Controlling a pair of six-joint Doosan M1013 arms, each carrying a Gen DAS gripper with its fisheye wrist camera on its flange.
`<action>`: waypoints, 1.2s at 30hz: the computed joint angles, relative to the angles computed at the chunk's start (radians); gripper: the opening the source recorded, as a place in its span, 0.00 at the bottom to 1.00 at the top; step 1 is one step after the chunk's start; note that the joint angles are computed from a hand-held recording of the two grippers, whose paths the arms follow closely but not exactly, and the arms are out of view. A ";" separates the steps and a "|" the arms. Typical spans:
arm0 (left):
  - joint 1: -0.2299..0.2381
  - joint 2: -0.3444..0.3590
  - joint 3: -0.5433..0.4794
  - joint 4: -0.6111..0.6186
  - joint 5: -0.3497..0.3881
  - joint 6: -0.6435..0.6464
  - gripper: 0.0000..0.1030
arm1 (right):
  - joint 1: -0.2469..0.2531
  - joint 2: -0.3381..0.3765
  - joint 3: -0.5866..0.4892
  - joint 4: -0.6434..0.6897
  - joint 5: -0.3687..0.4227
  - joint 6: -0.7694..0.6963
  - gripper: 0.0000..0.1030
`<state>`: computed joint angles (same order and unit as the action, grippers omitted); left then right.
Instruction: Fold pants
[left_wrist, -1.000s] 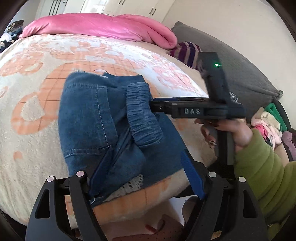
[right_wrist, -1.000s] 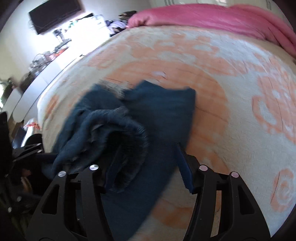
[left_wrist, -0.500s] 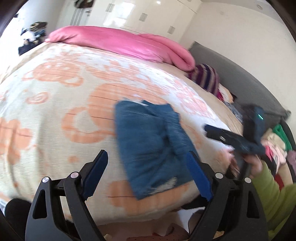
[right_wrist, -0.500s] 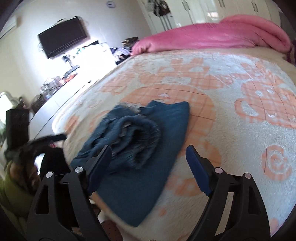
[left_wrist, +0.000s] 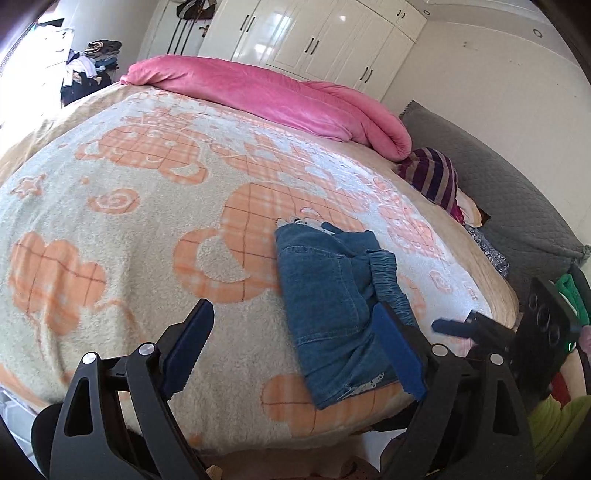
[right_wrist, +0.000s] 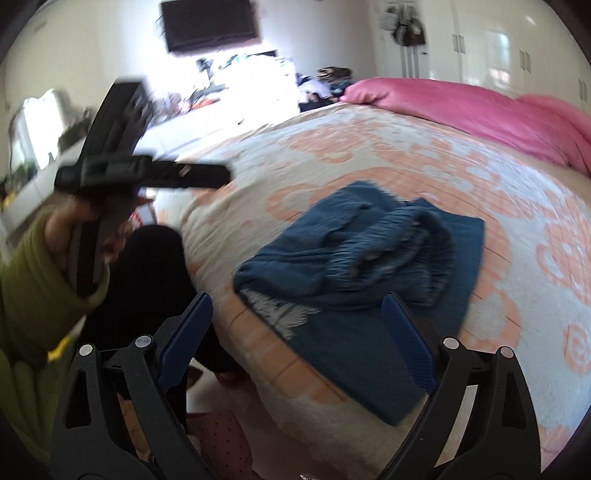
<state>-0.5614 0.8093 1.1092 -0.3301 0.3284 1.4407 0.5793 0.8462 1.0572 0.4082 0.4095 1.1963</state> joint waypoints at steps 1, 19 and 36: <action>0.001 0.006 -0.010 -0.017 0.006 0.017 0.85 | 0.003 0.004 -0.006 -0.007 0.005 -0.011 0.84; 0.037 0.295 -0.524 -0.265 0.408 0.204 0.26 | 0.043 0.132 -0.264 -0.270 0.241 -0.017 0.38; 0.037 0.346 -0.576 -0.288 0.424 0.216 0.26 | 0.021 0.130 -0.221 -0.114 0.325 -0.036 0.02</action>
<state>-0.5243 1.1552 0.5330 -0.6181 0.7526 1.6562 0.6002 0.9767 0.8366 0.2947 0.7346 1.1603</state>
